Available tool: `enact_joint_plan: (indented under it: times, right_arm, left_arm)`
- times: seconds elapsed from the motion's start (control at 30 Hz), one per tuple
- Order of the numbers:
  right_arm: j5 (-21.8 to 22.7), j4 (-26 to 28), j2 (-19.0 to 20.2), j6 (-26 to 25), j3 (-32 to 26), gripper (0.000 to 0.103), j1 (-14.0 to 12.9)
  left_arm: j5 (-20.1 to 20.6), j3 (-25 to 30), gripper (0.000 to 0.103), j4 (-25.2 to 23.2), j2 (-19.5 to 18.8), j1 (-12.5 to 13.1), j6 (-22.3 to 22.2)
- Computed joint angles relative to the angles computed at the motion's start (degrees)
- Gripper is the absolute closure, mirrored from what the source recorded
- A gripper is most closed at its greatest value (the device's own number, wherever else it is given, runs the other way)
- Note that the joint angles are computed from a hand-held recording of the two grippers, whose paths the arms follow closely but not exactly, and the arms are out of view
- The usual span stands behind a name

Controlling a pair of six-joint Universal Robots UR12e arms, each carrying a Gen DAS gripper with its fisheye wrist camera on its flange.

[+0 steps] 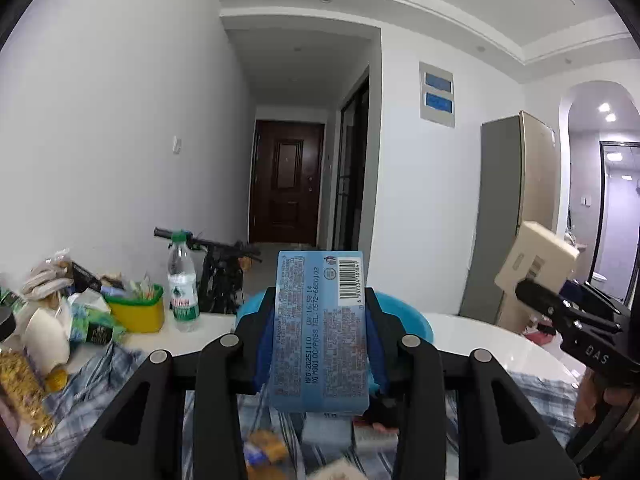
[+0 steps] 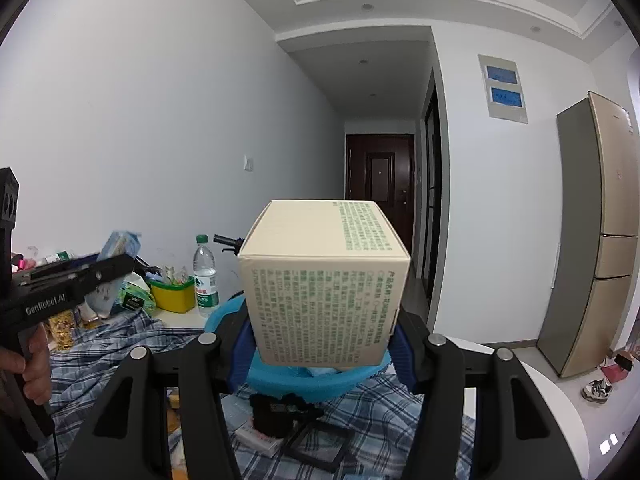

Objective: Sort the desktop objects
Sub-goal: 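Lift and carry the light blue soap box and cream cube box over the basin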

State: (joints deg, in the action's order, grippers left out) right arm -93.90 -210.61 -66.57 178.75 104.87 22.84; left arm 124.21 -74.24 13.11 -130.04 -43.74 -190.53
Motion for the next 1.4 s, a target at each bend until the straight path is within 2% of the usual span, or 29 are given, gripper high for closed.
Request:
enact_joint_plan:
  times: [0.17, 0.3, 0.5, 0.7, 0.8, 0.97, 1.07, 1.23, 1.3, 1.4]
  right_arm:
    - [-0.33, 3.03, 1.74, 0.31, -3.55, 0.047, -0.58]
    - [-1.86, 4.45, 3.51, -2.0, -7.22, 0.047, -0.37]
    - [-3.38, 5.64, 5.94, -3.25, -12.77, 0.047, 0.05]
    - [-4.24, 6.64, 8.82, -1.91, -18.43, 0.047, -0.13]
    - [-3.36, 8.51, 10.08, -0.84, -20.83, 0.047, -0.53]
    - [-2.96, 12.39, 12.48, 1.76, -24.68, 0.047, -1.22]
    - [-1.27, 12.92, 13.76, 2.16, -26.27, 0.047, -1.72]
    - [-2.22, 13.61, 16.0, 1.55, -29.73, 0.047, -2.02]
    - [-2.24, 13.61, 16.51, 1.93, -30.54, 0.047, -2.31]
    - [-2.9, 13.47, 17.06, 2.07, -31.06, 0.047, -2.52]
  left_arm:
    - [1.23, 6.1, 0.062, -2.56, -3.46, 1.83, 1.12]
    - [-3.13, 10.39, 0.062, -5.77, -5.56, 3.76, -0.92]
    - [-4.08, 19.11, 0.062, -9.3, -10.41, 5.31, -0.23]
    - [-7.3, 25.32, 0.062, -13.11, -13.51, 6.97, -3.74]
    - [-8.69, 28.39, 0.062, -14.26, -14.94, 7.59, -2.63]
    - [-8.82, 33.47, 0.062, -15.57, -17.67, 8.07, 1.07]
    - [-8.01, 38.61, 0.062, -18.03, -20.31, 8.2, 0.89]
    - [-8.93, 44.32, 0.062, -19.19, -23.37, 8.74, 2.21]
    - [-8.68, 45.69, 0.062, -19.96, -24.15, 8.89, 2.89]
    - [-9.03, 44.51, 0.062, -20.75, -23.61, 9.08, 1.55]
